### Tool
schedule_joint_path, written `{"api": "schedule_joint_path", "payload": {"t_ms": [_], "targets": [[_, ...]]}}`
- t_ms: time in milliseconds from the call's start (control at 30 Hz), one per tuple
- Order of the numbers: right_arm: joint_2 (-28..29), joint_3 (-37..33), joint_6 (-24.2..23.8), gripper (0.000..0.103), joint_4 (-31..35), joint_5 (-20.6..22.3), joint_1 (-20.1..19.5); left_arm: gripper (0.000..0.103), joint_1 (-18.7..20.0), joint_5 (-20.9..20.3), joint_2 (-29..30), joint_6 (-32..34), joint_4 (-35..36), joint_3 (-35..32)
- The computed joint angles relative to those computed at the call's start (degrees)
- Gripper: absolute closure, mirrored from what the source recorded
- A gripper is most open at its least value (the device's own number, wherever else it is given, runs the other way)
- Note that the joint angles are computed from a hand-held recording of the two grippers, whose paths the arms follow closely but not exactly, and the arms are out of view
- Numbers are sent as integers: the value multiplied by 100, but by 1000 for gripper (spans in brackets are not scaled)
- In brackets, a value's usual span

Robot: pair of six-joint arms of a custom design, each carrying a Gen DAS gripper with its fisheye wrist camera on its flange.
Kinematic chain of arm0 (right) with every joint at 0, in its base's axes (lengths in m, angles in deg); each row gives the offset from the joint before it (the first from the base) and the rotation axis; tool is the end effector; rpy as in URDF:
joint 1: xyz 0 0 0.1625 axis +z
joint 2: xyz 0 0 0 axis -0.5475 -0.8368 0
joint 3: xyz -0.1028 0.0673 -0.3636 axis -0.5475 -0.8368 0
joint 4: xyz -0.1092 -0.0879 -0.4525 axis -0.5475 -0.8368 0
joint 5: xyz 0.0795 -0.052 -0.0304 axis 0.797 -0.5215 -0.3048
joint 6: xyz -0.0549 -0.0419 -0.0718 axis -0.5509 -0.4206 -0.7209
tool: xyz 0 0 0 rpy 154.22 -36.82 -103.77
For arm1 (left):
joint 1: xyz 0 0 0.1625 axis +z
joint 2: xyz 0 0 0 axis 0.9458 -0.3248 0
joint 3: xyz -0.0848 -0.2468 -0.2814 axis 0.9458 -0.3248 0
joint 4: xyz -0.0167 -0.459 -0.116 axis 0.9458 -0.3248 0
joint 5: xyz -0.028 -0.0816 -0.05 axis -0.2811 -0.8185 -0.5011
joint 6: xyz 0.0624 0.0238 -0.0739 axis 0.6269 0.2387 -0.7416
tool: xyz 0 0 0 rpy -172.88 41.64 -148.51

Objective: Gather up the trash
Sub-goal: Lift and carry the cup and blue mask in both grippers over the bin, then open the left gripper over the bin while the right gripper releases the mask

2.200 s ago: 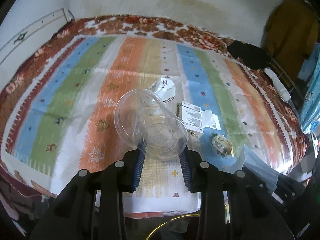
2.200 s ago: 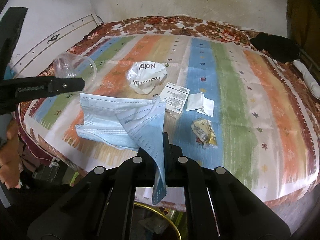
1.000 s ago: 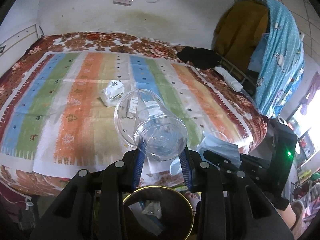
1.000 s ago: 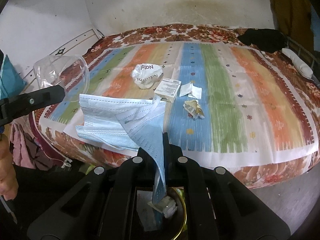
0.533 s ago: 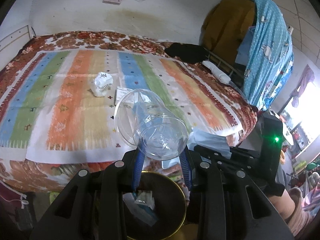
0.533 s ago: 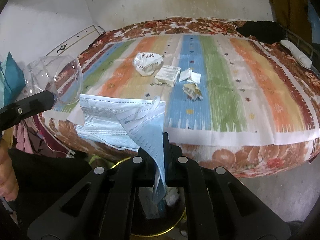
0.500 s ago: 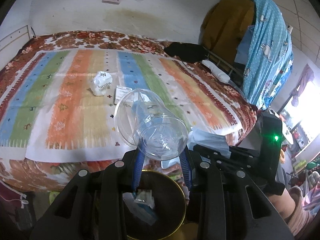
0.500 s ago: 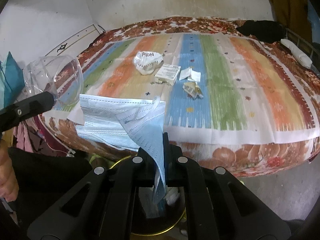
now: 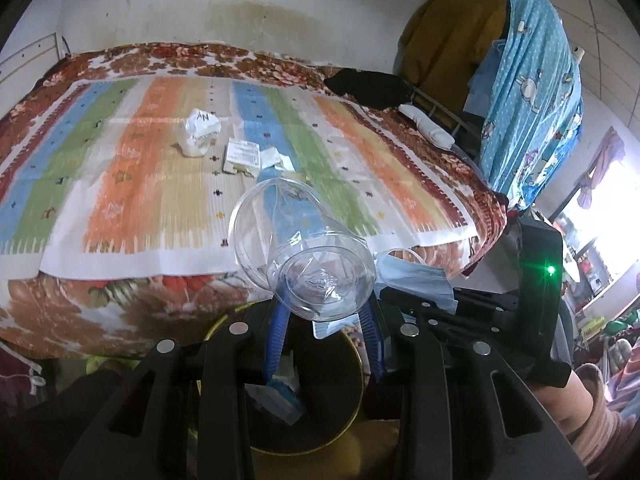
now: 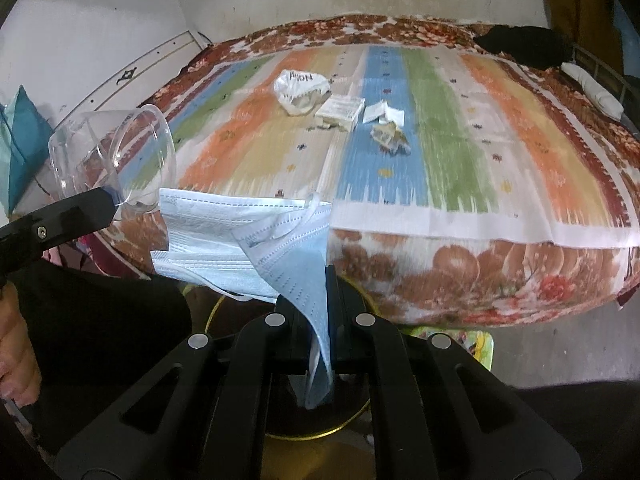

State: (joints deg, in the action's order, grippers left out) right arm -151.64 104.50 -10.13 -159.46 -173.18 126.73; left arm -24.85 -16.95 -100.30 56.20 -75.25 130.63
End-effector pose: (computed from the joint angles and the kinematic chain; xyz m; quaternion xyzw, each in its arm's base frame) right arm 0.1116 -0.5489 0.2754 0.0275 -0.8920 0.3342 0.3031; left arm -0.3516 -0.5941 0.0796 0.3519 0.9192 -0.1644 0.0648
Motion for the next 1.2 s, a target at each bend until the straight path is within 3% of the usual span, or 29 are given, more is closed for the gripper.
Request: {"api": "schedule_joint_path", "payload": {"t_ms": [700, 867, 900, 967, 1000, 1033, 1067, 1200], "targets": [[237, -22, 1277, 98, 1100, -274, -301, 70, 26, 116, -87, -678, 605, 403], [287, -40, 1229, 96, 1087, -299, -277, 70, 31, 197, -5, -778, 861, 314], [295, -46, 1253, 93, 1094, -318, -281, 70, 34, 204, 8, -800, 897, 298], [279, -62, 1321, 73, 1144, -267, -307, 69, 31, 268, 32, -857, 967, 268], [268, -60, 1326, 64, 1138, -238, -308, 62, 35, 293, 43, -885, 978, 254], [264, -61, 1322, 64, 1139, -224, -305, 53, 42, 310, 51, -938, 972, 241], [259, -61, 1320, 64, 1157, -200, -308, 50, 56, 318, 55, -978, 966, 226], [235, -51, 1308, 59, 1147, -107, -317, 49, 92, 334, 54, -1122, 957, 204]]}}
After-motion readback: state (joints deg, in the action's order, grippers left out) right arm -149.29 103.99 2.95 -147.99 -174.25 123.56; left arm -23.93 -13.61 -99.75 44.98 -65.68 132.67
